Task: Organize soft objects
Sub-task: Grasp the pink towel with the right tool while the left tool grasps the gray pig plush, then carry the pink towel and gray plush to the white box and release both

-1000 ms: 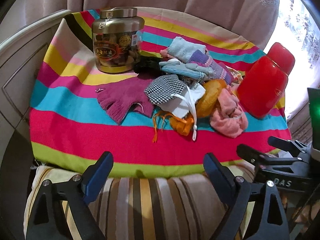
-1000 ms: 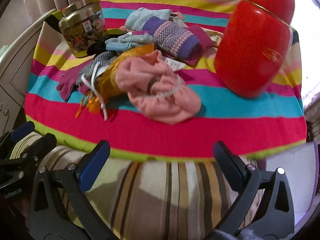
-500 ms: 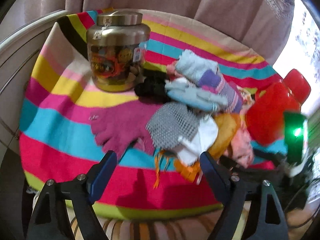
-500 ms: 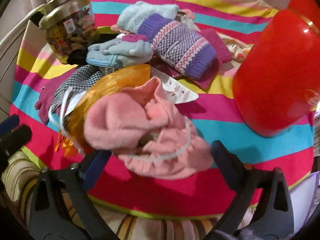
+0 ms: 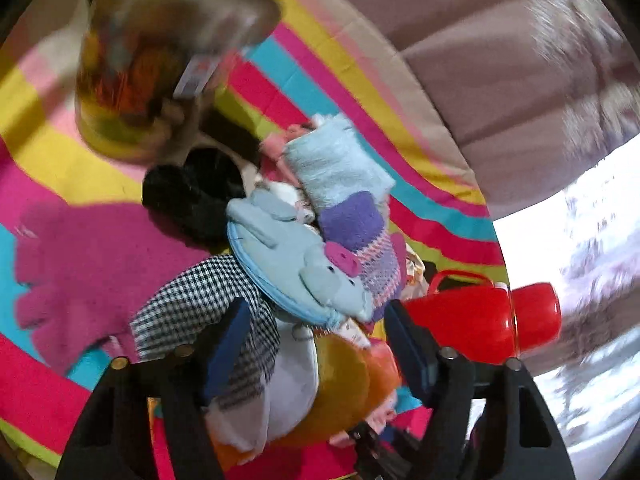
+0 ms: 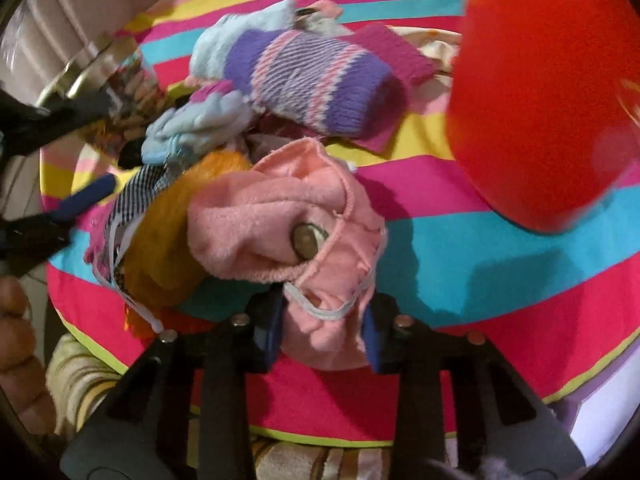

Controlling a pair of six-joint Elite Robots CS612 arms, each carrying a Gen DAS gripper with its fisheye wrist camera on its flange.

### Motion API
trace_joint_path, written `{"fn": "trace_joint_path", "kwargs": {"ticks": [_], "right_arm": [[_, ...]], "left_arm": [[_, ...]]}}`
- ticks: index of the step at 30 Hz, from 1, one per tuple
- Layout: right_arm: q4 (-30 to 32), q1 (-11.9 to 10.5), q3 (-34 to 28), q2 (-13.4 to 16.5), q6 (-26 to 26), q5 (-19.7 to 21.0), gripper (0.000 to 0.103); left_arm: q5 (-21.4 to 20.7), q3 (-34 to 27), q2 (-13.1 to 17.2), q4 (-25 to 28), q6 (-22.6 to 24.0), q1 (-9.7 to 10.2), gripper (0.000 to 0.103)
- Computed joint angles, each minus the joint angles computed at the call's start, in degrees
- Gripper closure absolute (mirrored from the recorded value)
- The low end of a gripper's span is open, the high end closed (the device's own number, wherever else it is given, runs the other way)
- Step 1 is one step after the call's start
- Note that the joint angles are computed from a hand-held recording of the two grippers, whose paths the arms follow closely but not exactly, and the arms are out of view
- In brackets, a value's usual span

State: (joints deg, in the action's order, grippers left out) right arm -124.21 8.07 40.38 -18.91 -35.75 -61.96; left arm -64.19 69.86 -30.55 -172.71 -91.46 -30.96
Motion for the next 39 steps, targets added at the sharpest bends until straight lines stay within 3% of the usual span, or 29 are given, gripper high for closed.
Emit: {"fn": "trace_joint_path", "kwargs": {"ticks": [5, 9, 11, 14, 22, 28, 34, 39], "right_arm": [[-0.8, -1.7, 0.8, -0.7, 2.7, 3.3, 0.070], [-3.8, -2.7, 3.3, -2.1, 3.5, 4.5, 0.070], [-5.7, -3.0, 4.9, -2.9, 4.3, 4.8, 0.070], [-7.4, -3.5, 6.7, -3.9, 4.9, 5.0, 0.070], [-9.0, -4.5, 8.7, -5.2, 5.8, 5.1, 0.070], [-10.7, -5.8, 11.1, -6.5, 6.4, 4.8, 0.070], [-13.1, -7.5, 13.2, -7.9, 7.0, 3.0, 0.070], [-17.1, -8.8, 14.8, -8.6, 8.2, -0.2, 0.070]], "left_arm": [[-1.4, -0.6, 1.9, -4.0, -4.8, 1.18, 0.043], [-1.9, -2.4, 2.9, -3.0, -3.6, 1.92, 0.049], [-2.2, -2.8, 3.0, -1.9, -2.8, 2.16, 0.079], [-0.8, -2.6, 2.7, -1.7, -0.5, 1.73, 0.091], [6.1, -1.1, 0.7, -4.4, 7.5, -1.08, 0.093], [5.8, -2.4, 1.1, -8.5, 11.9, -2.79, 0.093], [2.7, -6.5, 3.0, -11.2, 15.3, -4.53, 0.094], [-2.9, -12.9, 6.0, -11.5, 19.4, -5.64, 0.094]]}}
